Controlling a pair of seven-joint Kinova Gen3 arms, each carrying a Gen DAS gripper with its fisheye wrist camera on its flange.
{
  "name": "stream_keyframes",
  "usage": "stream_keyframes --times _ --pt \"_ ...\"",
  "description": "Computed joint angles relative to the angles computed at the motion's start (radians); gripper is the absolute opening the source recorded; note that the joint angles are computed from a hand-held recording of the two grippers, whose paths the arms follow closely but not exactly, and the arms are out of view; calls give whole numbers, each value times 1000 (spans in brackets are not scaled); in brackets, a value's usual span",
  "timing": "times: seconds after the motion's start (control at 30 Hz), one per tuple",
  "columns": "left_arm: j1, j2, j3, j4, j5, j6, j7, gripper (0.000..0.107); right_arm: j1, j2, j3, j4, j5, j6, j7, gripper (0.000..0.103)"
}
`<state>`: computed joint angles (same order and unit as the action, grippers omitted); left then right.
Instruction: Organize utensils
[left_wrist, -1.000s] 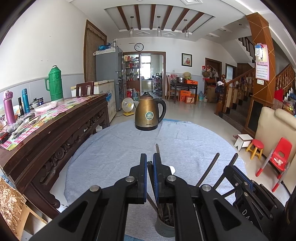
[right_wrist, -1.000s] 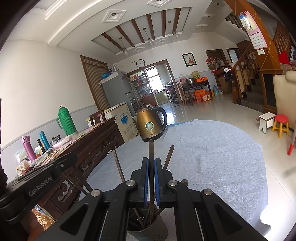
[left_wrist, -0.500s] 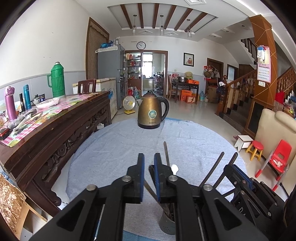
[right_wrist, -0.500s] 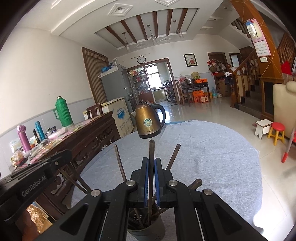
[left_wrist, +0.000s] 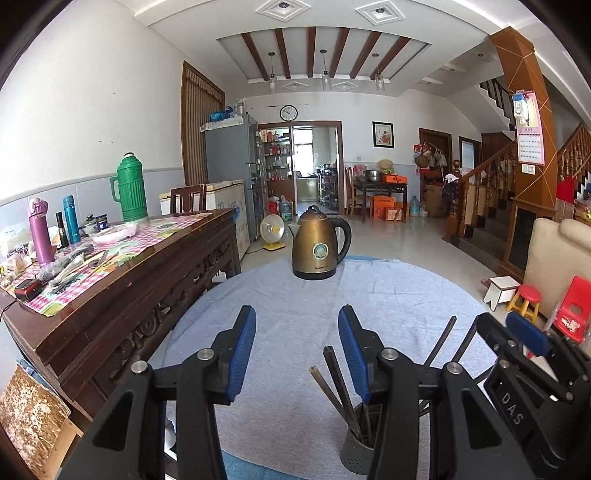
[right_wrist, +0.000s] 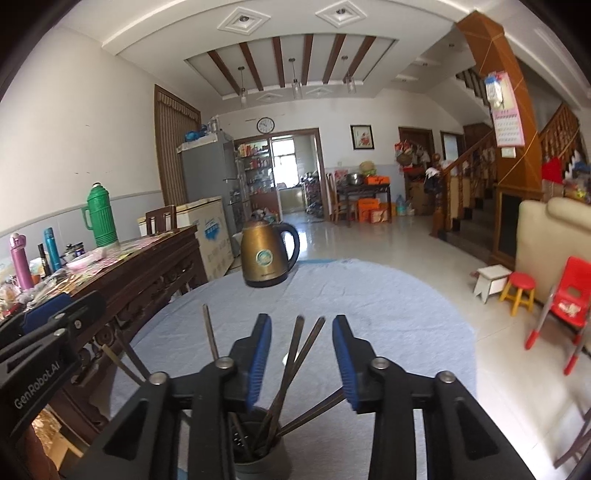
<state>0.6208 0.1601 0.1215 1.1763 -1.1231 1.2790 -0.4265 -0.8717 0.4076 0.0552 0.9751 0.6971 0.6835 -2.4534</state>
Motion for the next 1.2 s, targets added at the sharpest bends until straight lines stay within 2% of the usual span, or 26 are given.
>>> stream_keyframes --times 0.17,0.23,0.3,0.37,0.4,0.57,0.63,0.77,1.07,1.2 --pt "7 3 -1 -7 -3 15 2 49 -26 -7 16 -2 48 22 -24 43" --pt "10 0 1 -11 -2 21 1 57 -24 -10 11 -7 51 32 -24 43" --pt "20 -2 4 -9 -17 32 8 58 -25 -12 9 -11 57 44 -26 43" --pt "30 0 8 -12 -36 47 5 64 -25 -17 7 -12 64 50 -28 43" --pt "36 1 9 -14 -46 58 3 70 -26 -19 6 -14 67 57 -29 44" --pt "84 21 9 -45 -108 157 -38 72 -11 -42 -17 -6 51 58 -11 57" --pt "95 21 5 -49 -122 185 -51 79 -5 -54 -27 -4 42 60 -2 58" --pt "107 2 8 -29 -149 223 -37 80 -5 -50 -49 -54 13 114 66 58" --pt "80 -33 45 -4 -170 253 5 81 -73 -55 -38 -78 88 159 69 62" --pt "74 -32 56 -11 -175 264 10 81 -76 -48 -41 -100 88 185 84 62"
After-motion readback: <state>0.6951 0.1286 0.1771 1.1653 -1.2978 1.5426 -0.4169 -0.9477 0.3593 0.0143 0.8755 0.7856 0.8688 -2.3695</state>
